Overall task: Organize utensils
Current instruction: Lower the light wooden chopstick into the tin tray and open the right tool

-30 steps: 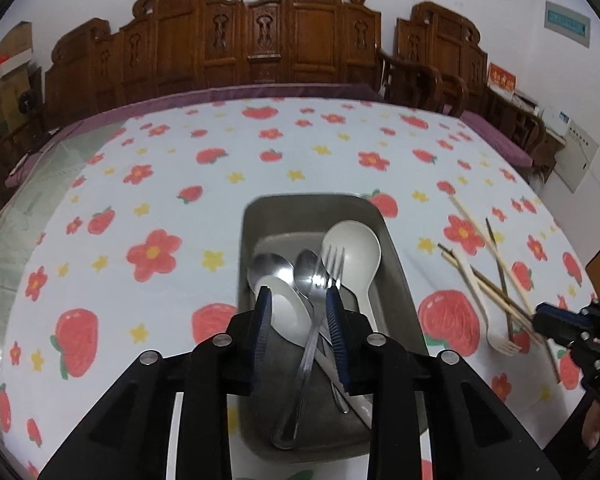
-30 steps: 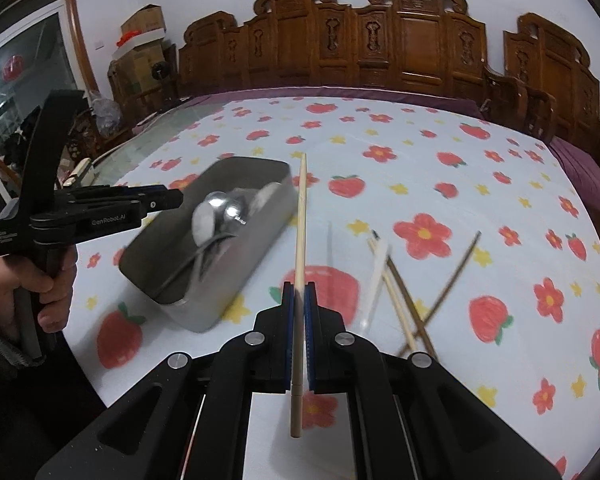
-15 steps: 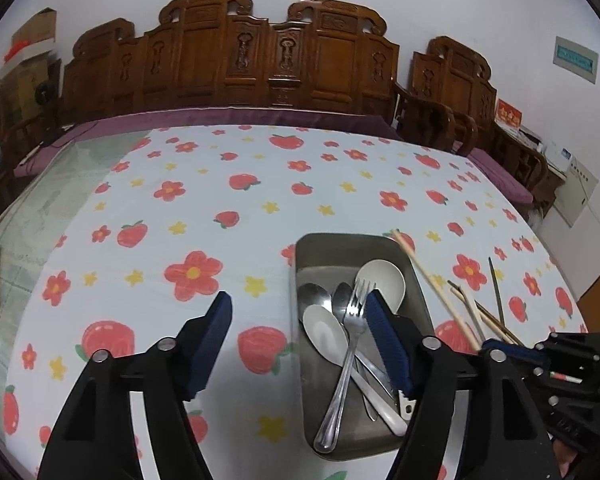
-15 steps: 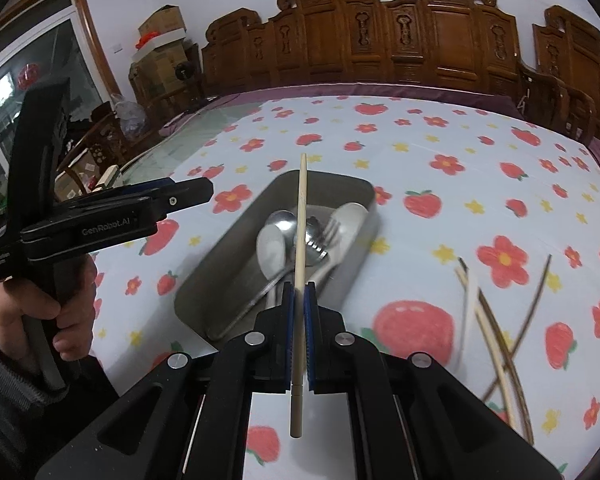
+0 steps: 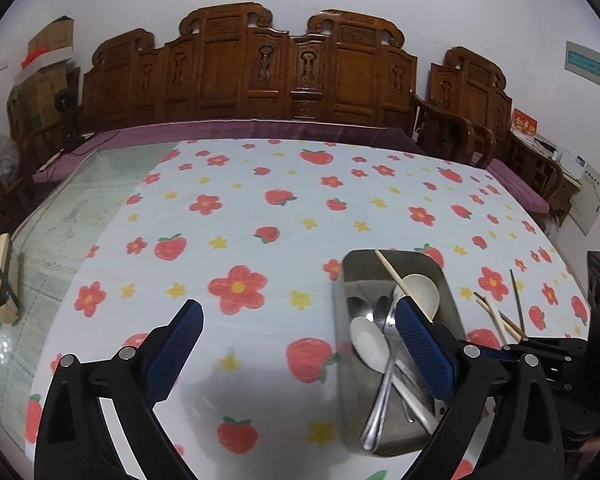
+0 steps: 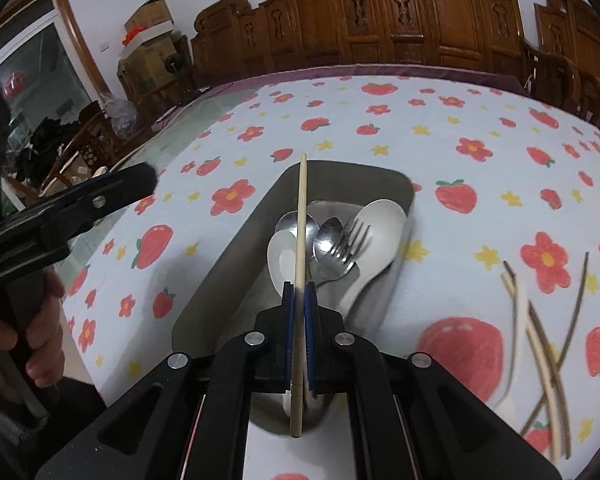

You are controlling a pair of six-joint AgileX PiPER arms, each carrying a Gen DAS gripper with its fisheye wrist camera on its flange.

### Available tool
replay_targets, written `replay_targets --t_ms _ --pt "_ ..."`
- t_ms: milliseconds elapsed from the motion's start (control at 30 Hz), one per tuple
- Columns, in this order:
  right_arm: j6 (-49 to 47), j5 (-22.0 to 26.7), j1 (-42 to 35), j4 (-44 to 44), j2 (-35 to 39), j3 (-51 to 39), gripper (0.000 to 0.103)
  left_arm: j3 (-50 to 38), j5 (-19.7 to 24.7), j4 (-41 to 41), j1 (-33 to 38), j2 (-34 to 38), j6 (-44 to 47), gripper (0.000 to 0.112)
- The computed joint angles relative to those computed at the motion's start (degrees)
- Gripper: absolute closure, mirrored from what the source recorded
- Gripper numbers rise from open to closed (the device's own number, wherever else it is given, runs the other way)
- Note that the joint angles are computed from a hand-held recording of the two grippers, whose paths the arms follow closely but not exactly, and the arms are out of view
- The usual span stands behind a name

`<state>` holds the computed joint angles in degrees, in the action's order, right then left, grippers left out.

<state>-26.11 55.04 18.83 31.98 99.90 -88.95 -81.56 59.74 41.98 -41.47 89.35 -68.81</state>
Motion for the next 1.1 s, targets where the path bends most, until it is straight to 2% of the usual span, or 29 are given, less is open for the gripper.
replay_targets --t_ms 300,500,767,933,1100 --pt "8.3 -1.2 3.4 -4.1 5.0 -3.9 0.097 1.1 0.6 -0.5 1.0 -0.7 0.4 0.019" --pt "8.0 -1.8 3.9 -3.4 5.3 -2.6 0.094 1.0 0.5 -0.7 0.8 -0.6 0.7 0.019" --pt "-1.3 -2.3 0.6 2.3 1.5 0.4 0.093 -0.6 0.4 -0.6 -0.8 0.8 0.6 0.019" --pt "-7.6 -0.3 -4.7 4.9 -2.4 1.2 0.093 -3.2 0.1 -0.1 -3.1 3.1 0.0 0.019" --pt "-15.5 2.1 -13.4 5.8 -6.9 3.3 0.089 -7.6 -0.2 -0.1 -5.7 6.8 0.4 0.019"
